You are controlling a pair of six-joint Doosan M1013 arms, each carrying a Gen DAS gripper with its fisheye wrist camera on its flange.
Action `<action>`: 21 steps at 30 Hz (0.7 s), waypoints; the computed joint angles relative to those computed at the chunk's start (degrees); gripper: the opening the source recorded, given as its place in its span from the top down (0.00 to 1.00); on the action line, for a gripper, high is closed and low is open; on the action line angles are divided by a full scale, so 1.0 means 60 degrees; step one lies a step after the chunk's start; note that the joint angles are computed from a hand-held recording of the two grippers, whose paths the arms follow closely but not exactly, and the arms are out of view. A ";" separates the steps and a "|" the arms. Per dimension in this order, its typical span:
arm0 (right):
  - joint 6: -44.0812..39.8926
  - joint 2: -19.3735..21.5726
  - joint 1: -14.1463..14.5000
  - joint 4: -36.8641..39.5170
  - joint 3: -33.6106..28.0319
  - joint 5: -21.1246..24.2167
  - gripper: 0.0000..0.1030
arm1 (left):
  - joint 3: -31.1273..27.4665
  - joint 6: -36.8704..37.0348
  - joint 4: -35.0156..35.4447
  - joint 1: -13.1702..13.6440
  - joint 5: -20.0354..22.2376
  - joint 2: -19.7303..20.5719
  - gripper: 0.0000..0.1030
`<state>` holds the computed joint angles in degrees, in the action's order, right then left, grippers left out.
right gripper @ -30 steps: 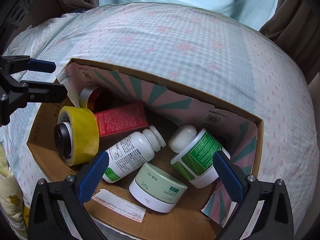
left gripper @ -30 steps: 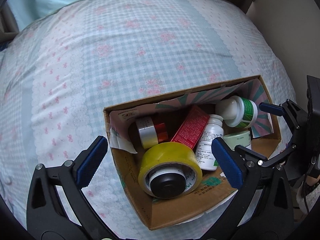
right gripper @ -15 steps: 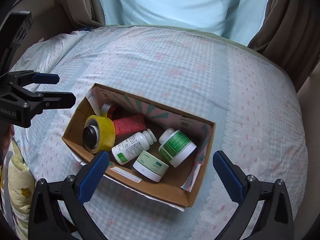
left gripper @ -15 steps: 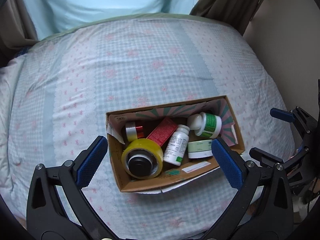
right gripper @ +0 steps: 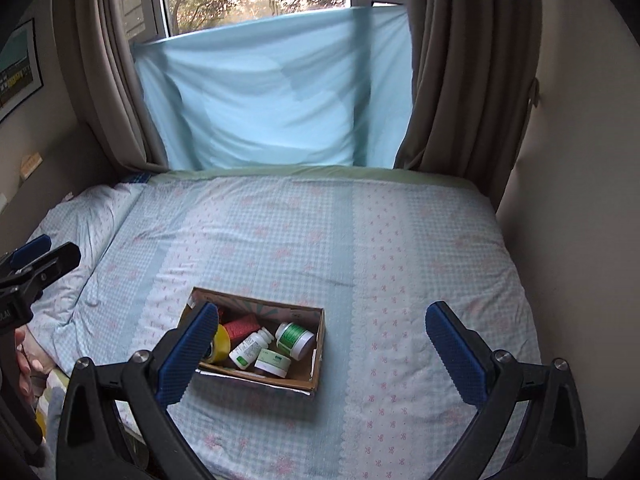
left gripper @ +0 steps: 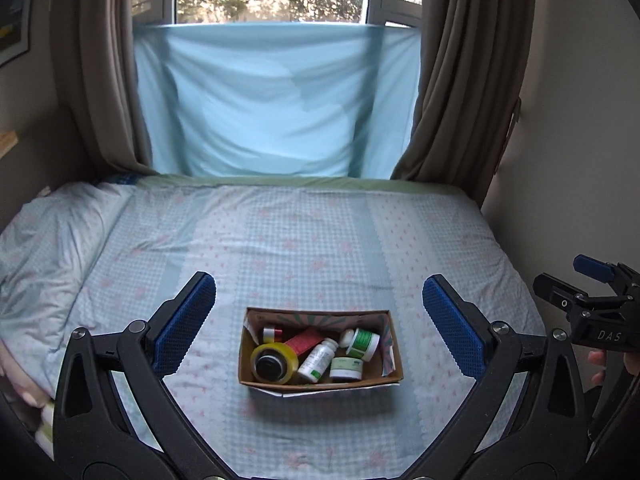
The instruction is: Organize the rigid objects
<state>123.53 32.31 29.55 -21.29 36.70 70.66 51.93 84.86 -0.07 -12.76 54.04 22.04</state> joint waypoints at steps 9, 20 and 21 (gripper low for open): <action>0.0893 -0.0726 0.0274 -0.1330 0.0921 -0.0615 0.00 | 0.1002 -0.0271 0.0729 -0.0399 -0.1062 -0.0792 0.00; 0.1246 -0.0887 0.0283 -0.1760 0.1236 -0.0733 0.00 | 0.1208 -0.0366 0.0925 -0.0529 -0.1374 -0.0860 0.00; 0.1264 -0.0880 0.0291 -0.1787 0.1232 -0.0735 0.00 | 0.1204 -0.0347 0.0928 -0.0525 -0.1367 -0.0859 0.00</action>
<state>131.11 27.04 31.30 -32.01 44.10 66.25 59.15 82.78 5.50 -15.91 45.84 16.89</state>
